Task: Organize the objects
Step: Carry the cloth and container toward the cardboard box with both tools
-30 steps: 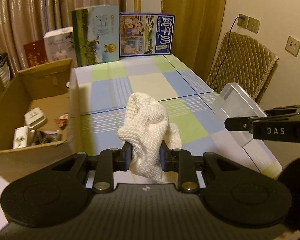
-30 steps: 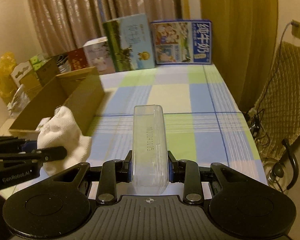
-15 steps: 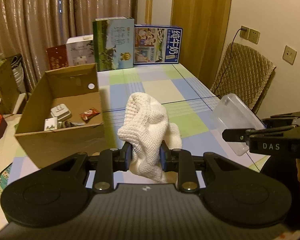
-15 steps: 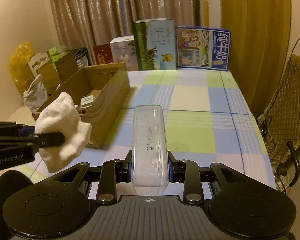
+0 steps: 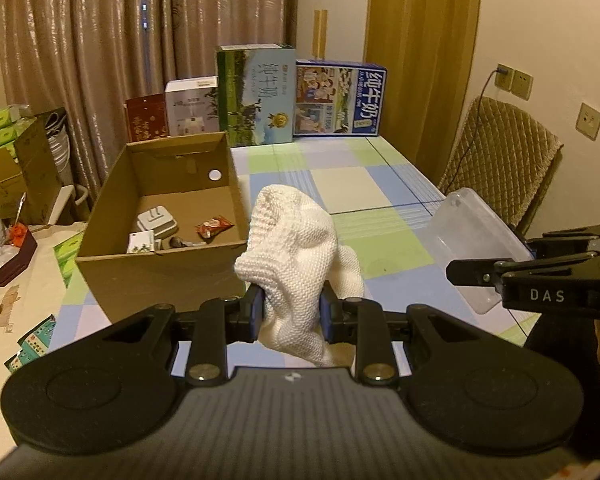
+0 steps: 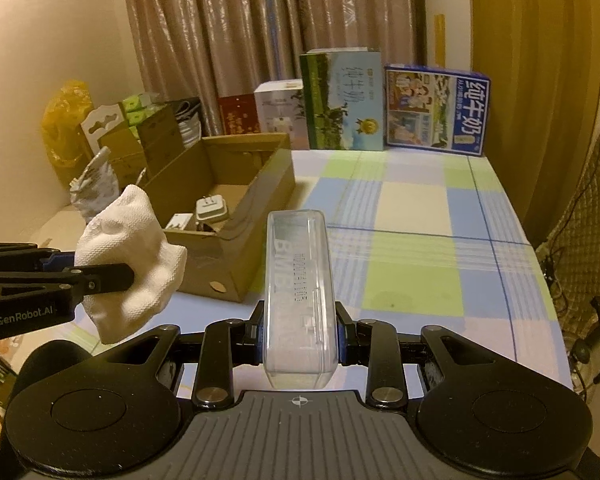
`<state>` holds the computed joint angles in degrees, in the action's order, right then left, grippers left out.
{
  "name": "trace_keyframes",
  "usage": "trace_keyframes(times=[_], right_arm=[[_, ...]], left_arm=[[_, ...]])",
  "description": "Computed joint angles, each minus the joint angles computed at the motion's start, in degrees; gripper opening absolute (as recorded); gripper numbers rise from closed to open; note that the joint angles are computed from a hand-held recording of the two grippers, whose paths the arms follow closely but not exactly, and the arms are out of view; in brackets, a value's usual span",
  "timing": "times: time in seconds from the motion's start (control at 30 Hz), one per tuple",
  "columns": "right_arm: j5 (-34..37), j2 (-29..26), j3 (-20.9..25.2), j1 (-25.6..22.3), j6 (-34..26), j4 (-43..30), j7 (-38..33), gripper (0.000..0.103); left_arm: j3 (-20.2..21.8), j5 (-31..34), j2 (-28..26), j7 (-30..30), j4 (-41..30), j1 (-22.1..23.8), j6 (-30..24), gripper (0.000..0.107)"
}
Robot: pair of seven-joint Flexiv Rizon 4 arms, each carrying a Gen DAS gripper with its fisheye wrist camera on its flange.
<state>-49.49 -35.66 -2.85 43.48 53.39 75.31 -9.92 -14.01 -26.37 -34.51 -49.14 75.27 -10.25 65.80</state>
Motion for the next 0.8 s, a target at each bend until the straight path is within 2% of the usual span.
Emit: trace_keyframes(times=[0.8], right_arm=[[5.6, -6.4, -0.8, 1.4, 0.3, -10.0, -7.8, 0.028]], left_arm=[[1.3, -0.2, 0.7, -2.5, 0.6, 2.8, 1.9, 0.023]])
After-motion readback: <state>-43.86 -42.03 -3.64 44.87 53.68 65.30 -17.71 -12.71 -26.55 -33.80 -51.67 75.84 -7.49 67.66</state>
